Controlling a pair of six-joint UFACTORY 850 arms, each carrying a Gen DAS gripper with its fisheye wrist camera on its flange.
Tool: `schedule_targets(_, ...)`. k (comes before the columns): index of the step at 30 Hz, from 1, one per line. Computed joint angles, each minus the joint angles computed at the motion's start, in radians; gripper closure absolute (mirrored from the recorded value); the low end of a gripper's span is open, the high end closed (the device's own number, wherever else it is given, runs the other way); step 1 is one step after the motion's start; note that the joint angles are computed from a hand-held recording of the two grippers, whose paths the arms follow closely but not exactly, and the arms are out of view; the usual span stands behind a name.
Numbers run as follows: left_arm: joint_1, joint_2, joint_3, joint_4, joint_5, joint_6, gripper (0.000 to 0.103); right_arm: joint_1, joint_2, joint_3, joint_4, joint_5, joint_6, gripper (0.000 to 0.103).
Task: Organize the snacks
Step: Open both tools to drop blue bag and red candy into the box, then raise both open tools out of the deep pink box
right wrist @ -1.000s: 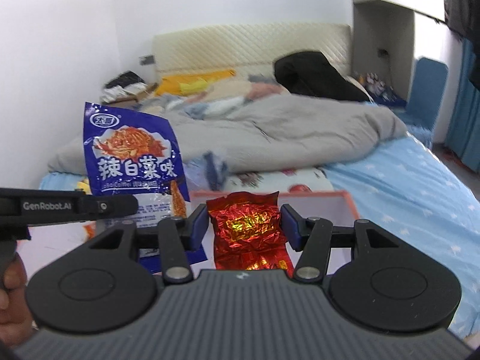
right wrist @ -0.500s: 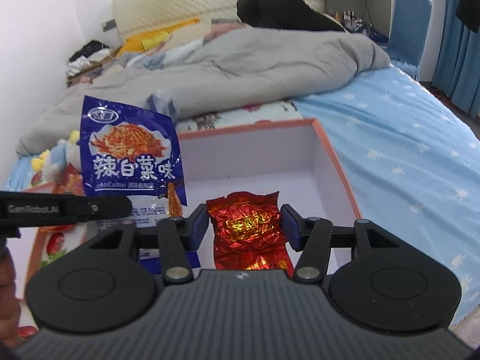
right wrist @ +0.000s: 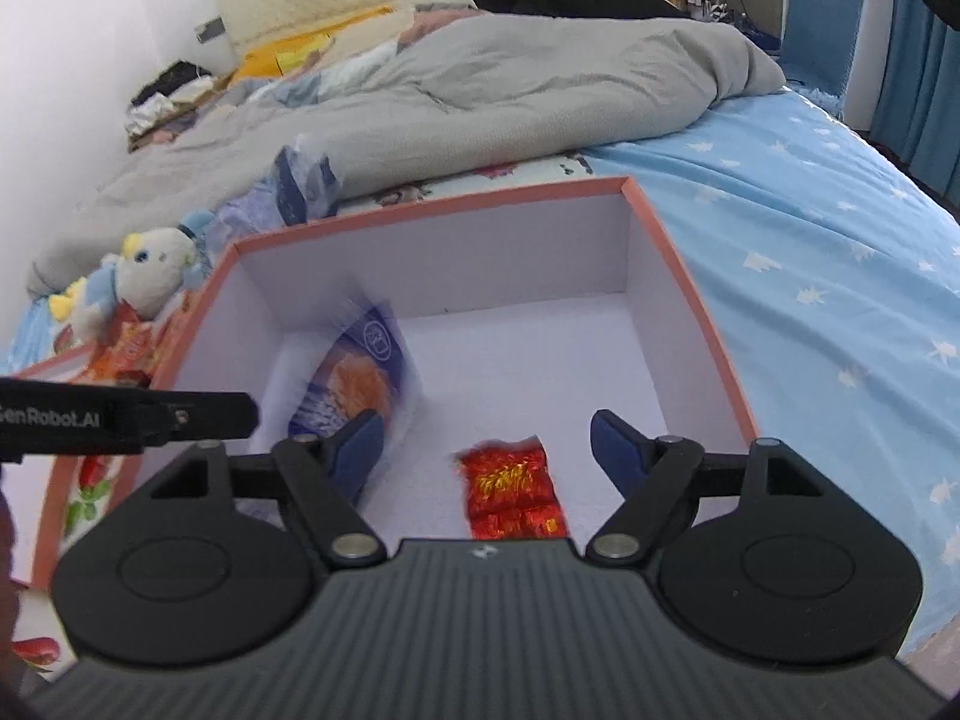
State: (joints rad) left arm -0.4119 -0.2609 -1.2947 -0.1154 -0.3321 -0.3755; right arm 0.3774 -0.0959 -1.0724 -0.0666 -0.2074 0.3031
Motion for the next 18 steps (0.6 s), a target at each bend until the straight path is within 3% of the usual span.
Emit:
schedule_targets(8, -0.016, 0.106, 0.047, 0.214, -0.007, -0.169, 0.04, 0.034, 0.077, 0.019, -0.175, 0.017, 0.188, 0.025)
schedule_targets(18, -0.041, 0.302, 0.145, 0.452, -0.021, -0.376, 0.039, 0.114, 0.207, 0.047, -0.655, 0.022, 0.688, 0.025)
